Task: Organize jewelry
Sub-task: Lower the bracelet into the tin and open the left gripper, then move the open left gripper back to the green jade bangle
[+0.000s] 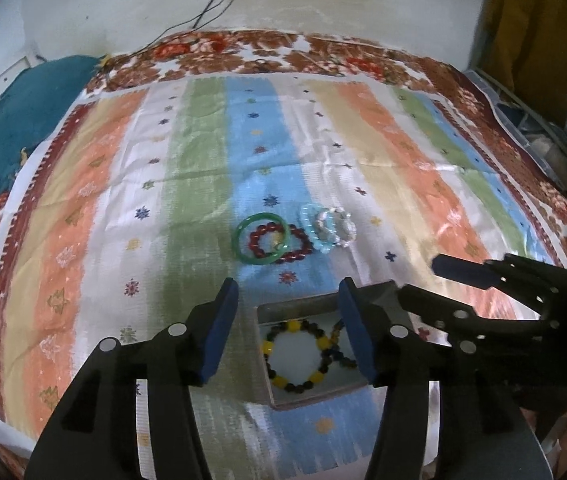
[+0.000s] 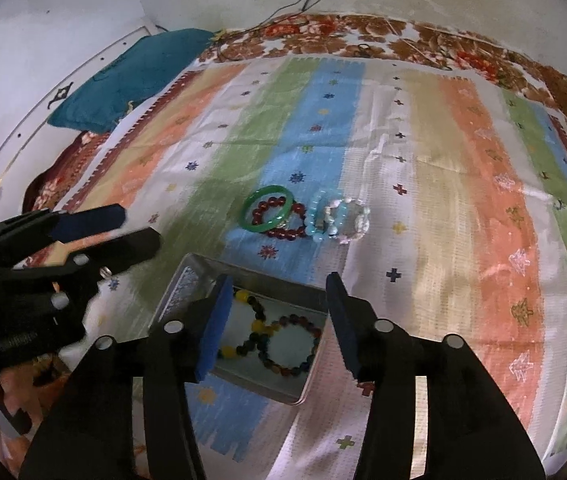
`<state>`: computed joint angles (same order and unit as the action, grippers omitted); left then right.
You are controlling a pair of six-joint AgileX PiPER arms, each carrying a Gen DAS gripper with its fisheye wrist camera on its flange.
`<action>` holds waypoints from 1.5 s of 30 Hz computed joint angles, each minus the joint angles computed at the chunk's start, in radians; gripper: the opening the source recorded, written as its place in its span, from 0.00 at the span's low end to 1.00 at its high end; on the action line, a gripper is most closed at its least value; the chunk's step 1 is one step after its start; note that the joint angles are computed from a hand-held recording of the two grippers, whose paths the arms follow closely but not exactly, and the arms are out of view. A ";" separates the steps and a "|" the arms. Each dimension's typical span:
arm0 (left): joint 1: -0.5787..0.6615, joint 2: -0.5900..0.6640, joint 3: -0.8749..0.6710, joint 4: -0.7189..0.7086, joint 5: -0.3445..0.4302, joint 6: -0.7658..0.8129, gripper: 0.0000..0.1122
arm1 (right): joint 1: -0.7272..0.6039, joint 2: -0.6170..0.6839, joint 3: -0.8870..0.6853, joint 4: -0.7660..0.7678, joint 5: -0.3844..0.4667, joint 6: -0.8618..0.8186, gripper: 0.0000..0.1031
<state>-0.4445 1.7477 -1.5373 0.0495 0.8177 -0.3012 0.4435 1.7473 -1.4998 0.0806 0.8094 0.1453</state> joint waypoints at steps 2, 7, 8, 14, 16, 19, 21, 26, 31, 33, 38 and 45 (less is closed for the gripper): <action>0.018 0.004 -0.001 -0.008 0.002 -0.002 0.47 | -0.006 0.004 -0.003 0.004 0.001 -0.002 0.48; 0.039 0.020 -0.014 -0.028 0.008 0.013 0.47 | -0.014 0.010 -0.008 -0.004 -0.002 0.011 0.49; 0.039 0.023 -0.015 -0.023 0.010 0.013 0.47 | -0.017 0.015 -0.012 -0.003 -0.001 0.012 0.51; 0.054 0.052 -0.040 -0.014 0.019 0.006 0.50 | -0.038 0.035 -0.032 -0.022 -0.002 0.038 0.60; 0.062 0.067 -0.054 -0.023 0.024 0.009 0.52 | -0.049 0.047 -0.043 -0.018 0.001 0.037 0.64; 0.073 0.092 -0.080 -0.051 0.032 0.034 0.52 | -0.065 0.064 -0.055 0.007 0.005 0.014 0.70; 0.074 0.103 -0.091 -0.047 0.033 0.032 0.53 | -0.072 0.077 -0.068 0.008 0.011 0.014 0.71; 0.092 0.143 -0.126 -0.080 0.031 0.047 0.61 | -0.080 0.097 -0.088 -0.010 0.017 0.035 0.76; 0.092 0.180 -0.153 -0.050 0.038 0.025 0.68 | -0.088 0.126 -0.117 -0.042 0.023 0.065 0.80; 0.104 0.186 -0.155 -0.078 0.031 0.044 0.69 | -0.089 0.145 -0.136 -0.050 0.028 0.074 0.81; 0.118 0.216 -0.180 -0.110 0.038 0.070 0.70 | -0.095 0.184 -0.176 -0.050 0.038 0.071 0.82; 0.135 0.268 -0.228 -0.105 0.058 0.051 0.72 | -0.096 0.217 -0.207 -0.065 0.038 0.083 0.82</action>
